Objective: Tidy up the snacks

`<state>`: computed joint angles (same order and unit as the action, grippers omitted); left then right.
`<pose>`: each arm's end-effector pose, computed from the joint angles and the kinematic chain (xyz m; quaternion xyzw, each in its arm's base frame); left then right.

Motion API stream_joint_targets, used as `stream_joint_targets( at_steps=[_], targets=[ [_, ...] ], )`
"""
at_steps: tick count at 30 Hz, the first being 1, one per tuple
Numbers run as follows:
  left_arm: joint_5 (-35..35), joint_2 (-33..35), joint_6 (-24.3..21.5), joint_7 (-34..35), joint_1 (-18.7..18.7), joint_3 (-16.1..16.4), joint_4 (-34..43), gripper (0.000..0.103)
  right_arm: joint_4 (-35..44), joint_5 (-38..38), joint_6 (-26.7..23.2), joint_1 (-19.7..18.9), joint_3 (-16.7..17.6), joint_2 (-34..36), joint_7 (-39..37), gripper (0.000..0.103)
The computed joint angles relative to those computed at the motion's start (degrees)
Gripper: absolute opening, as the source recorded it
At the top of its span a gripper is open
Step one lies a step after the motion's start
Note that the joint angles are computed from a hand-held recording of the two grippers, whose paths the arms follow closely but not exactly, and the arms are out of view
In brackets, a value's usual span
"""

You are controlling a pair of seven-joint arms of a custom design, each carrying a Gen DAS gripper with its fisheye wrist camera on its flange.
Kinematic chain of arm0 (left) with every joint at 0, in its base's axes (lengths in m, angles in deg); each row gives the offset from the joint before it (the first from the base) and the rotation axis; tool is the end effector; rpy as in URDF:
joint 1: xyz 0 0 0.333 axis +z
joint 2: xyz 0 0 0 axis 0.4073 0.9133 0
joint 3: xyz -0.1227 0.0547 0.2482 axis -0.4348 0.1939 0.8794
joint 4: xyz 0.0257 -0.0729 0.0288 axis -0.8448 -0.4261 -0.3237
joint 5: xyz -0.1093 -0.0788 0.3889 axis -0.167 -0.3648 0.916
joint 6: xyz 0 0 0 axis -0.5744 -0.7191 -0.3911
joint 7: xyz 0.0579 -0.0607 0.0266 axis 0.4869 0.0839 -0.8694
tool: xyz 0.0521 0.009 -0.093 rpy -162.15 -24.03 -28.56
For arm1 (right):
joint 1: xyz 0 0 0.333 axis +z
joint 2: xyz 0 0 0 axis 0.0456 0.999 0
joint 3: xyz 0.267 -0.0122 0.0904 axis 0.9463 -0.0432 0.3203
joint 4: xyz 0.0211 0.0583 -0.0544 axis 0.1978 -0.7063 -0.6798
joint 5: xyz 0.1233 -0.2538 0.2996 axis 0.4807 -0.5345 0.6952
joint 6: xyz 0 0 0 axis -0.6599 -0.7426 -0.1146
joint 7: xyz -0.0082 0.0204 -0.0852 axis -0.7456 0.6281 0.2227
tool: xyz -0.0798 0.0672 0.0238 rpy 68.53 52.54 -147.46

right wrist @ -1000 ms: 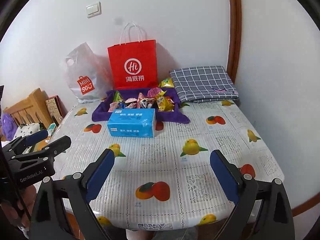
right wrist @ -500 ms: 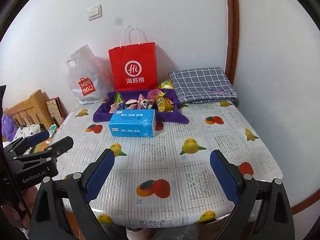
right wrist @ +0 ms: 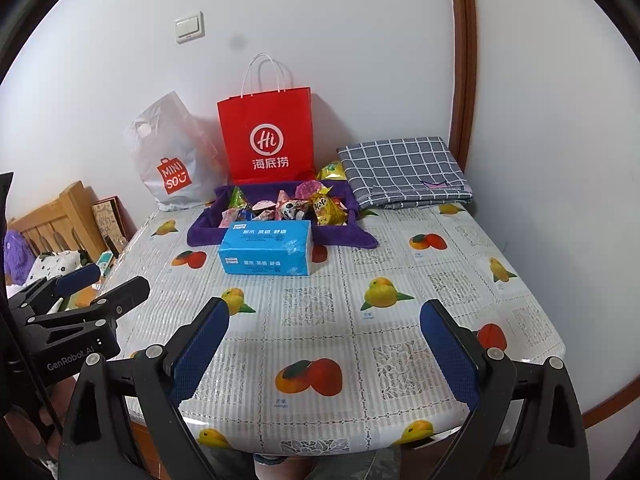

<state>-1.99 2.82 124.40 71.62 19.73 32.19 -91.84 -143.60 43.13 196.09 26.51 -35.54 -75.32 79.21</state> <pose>0.4819 -0.1496 0.6018 -0.6754 0.6027 -0.2959 0.3050 0.5021 0.3442 0.6592 -0.7116 0.5752 -0.2268 0.3335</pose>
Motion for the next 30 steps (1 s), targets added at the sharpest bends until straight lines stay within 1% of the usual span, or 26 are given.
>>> stream_joint_targets(
  at_steps=[30],
  targets=[
    [0.66,-0.62,-0.7,-1.65,0.0,-0.33,-0.58,0.084,-0.62,0.53,0.78,0.22,0.0,0.05,0.63,0.095]
  ],
)
